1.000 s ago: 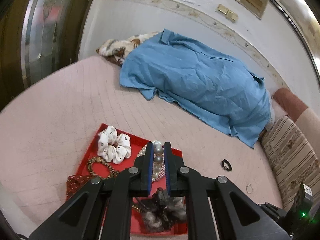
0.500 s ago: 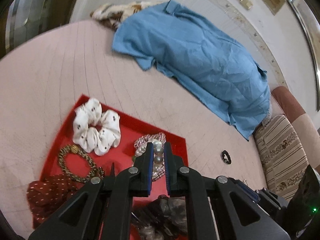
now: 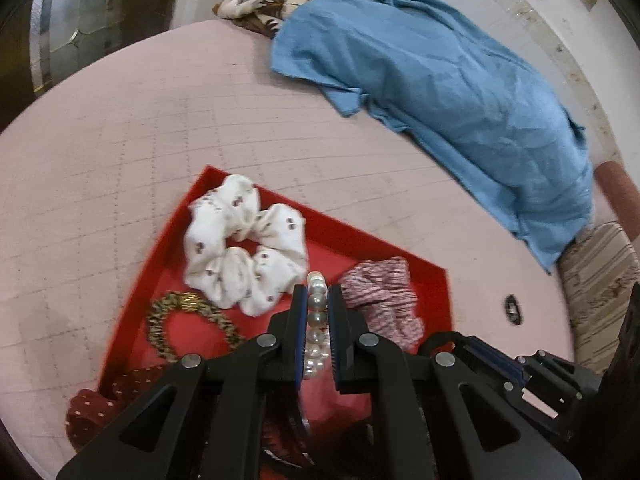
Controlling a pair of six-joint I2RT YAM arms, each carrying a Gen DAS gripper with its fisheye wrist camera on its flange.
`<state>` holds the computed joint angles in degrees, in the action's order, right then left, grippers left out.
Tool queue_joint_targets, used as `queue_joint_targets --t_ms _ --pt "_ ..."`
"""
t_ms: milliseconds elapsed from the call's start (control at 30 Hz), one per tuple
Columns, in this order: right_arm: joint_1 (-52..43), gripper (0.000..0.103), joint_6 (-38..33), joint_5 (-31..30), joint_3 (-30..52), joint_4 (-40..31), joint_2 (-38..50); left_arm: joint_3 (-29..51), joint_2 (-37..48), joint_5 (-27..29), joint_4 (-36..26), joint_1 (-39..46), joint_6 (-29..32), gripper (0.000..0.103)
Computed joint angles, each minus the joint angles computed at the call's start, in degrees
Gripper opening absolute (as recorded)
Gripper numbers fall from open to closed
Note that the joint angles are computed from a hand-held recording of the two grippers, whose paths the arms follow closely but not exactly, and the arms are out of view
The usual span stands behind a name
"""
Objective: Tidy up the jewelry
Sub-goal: 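Lower both bracelets into the tray and open both grippers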
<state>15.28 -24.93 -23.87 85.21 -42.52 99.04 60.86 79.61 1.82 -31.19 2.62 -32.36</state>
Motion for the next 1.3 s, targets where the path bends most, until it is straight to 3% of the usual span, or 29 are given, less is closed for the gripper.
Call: queue_joint_targets --t_ms 367,500,600,667,733,867,1000,1133,1300 --pt "2.3 0.009 1.4 3.7 2.3 -0.3 4.4 -1.2 -1.9 -1.1 0.2 -0.4 0.0 0.01" --pt "2.9 0.009 0.6 4.3 0.4 0.6 3.0 -2.3 -3.5 -2.5 0.9 -0.7 -0.4 0.036" --pt "3.3 0.01 0.7 4.4 -0.5 0.9 2.1 -3.0 -5.1 -3.0 1.8 -0.7 -0.8 0.043" --pt "3.2 0.027 1.2 4.3 -0.6 1.0 2.0 -3.5 -6.0 -3.1 2.1 -0.6 -0.9 0.047" --pt "3.1 0.034 1.6 4.2 -1.1 1.4 1.3 -3.7 -6.5 -3.5 2.0 -0.5 -0.9 0.048" --pt "2.7 0.035 1.6 4.1 -1.3 1.0 0.1 -4.0 -7.6 -5.1 1.4 -1.0 -0.9 0.049" --pt "1.6 0.048 1.3 3.8 -2.9 1.5 -2.5 -3.8 -8.2 -9.9 0.2 -2.8 -0.8 0.051" --pt "-0.6 0.051 0.9 2.5 -4.1 0.8 -5.1 -3.5 -9.0 -17.7 -1.1 -6.0 -0.3 0.06" --pt "-3.8 0.056 0.0 1.2 -6.2 0.2 -8.1 -3.1 -9.0 -25.8 -2.5 -10.3 1.2 0.063"
